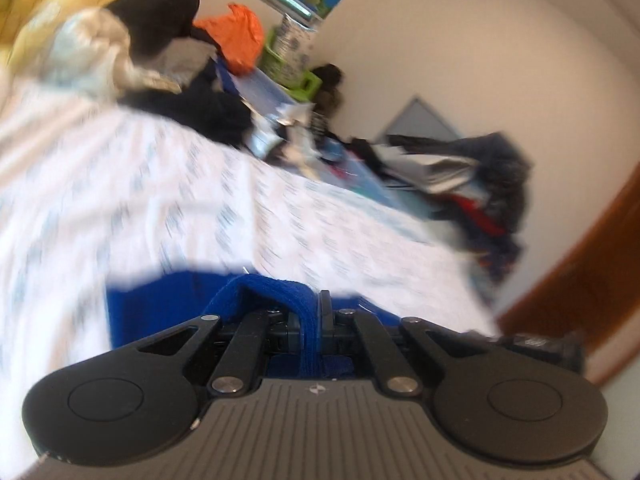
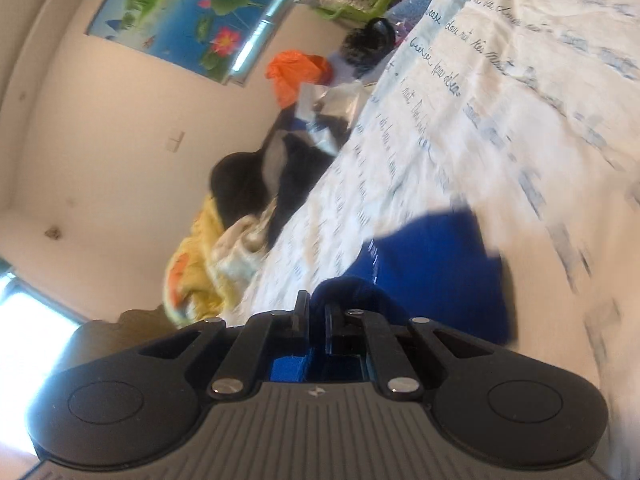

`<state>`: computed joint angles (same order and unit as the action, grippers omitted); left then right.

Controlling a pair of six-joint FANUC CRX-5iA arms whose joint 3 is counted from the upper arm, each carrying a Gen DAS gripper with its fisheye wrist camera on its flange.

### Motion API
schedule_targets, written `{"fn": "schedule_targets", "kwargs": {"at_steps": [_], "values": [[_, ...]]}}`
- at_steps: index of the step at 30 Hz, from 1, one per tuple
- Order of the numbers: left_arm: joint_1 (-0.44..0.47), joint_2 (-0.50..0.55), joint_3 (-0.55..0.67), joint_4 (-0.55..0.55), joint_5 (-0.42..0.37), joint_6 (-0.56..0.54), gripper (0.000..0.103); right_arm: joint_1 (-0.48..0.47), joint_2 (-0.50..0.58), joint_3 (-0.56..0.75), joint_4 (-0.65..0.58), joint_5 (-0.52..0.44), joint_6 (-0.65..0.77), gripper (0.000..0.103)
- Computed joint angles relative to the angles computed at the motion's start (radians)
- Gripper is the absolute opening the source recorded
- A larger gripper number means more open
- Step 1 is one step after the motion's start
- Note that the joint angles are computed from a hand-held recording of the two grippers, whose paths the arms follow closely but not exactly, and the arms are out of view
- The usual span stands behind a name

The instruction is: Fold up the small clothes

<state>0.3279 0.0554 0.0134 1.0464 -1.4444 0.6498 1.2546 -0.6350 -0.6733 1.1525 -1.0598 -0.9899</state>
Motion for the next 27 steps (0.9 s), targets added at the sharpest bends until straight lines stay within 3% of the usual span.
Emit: {"fn": "schedule_targets", "kwargs": {"at_steps": [1,2,3,4,5,6,7,8,10,13,15,17,19,21,22,23,24,25,27], "values": [[-0.04,0.015,0.019,-0.062,0.081,0.042,0.019,-0.075,0.027,0.01,-0.04,0.032,0.012,0.015],[-0.063,0.031,0.057,-0.144,0.13,0.135,0.037,-0.142,0.062,0.028,-0.102,0.056,0.017,0.025],[-0.072,0.045,0.079,-0.173,0.142,0.202,0.051,-0.175,0.088,0.056,-0.173,0.058,0.06,0.048],[-0.051,0.055,0.08,-0.149,0.138,0.216,0.055,-0.185,0.11,0.076,-0.203,0.034,0.08,0.063],[-0.03,0.039,0.039,-0.091,0.15,0.184,0.066,-0.171,0.128,0.086,-0.181,-0.016,0.069,0.066],[-0.008,0.009,-0.012,-0.033,0.171,0.132,0.086,-0.147,0.128,0.075,-0.129,-0.055,0.044,0.074],[0.009,-0.026,-0.062,0.009,0.203,0.087,0.098,-0.104,0.12,0.057,-0.06,-0.11,0.007,0.087],[0.034,-0.068,-0.109,0.026,0.226,0.061,0.101,-0.042,0.107,0.044,-0.01,-0.182,-0.023,0.091],[0.103,-0.115,-0.144,-0.003,0.185,0.036,0.102,0.097,0.082,0.04,0.02,-0.314,-0.03,0.092],[0.229,-0.195,-0.22,-0.066,0.099,-0.003,0.1,0.332,0.077,0.116,-0.125,-0.51,0.059,0.092],[0.298,-0.217,-0.243,-0.136,0.017,0.001,0.098,0.439,0.115,0.185,-0.255,-0.611,0.081,0.092],[0.325,-0.209,-0.238,-0.202,-0.044,0.038,0.094,0.484,0.128,0.209,-0.348,-0.61,0.064,0.092],[0.334,-0.227,-0.275,-0.191,-0.043,0.002,0.095,0.506,0.143,0.194,-0.319,-0.588,0.044,0.091],[0.32,-0.206,-0.256,-0.192,-0.1,0.008,0.093,0.482,0.104,0.135,-0.261,-0.478,-0.026,0.085],[0.302,-0.189,-0.246,-0.189,-0.12,0.017,0.087,0.454,0.092,0.114,-0.242,-0.427,-0.044,0.075],[0.288,-0.182,-0.237,-0.198,-0.122,0.034,0.065,0.419,0.086,0.099,-0.234,-0.385,-0.044,0.067],[0.273,-0.181,-0.222,-0.219,-0.107,0.067,0.031,0.386,0.09,0.101,-0.24,-0.366,-0.041,0.045],[0.254,-0.161,-0.19,-0.253,-0.119,0.109,0.007,0.351,0.09,0.109,-0.271,-0.346,-0.032,0.013],[0.234,-0.141,-0.16,-0.279,-0.119,0.165,0.007,0.298,0.079,0.098,-0.3,-0.268,0.003,0.009]]}}
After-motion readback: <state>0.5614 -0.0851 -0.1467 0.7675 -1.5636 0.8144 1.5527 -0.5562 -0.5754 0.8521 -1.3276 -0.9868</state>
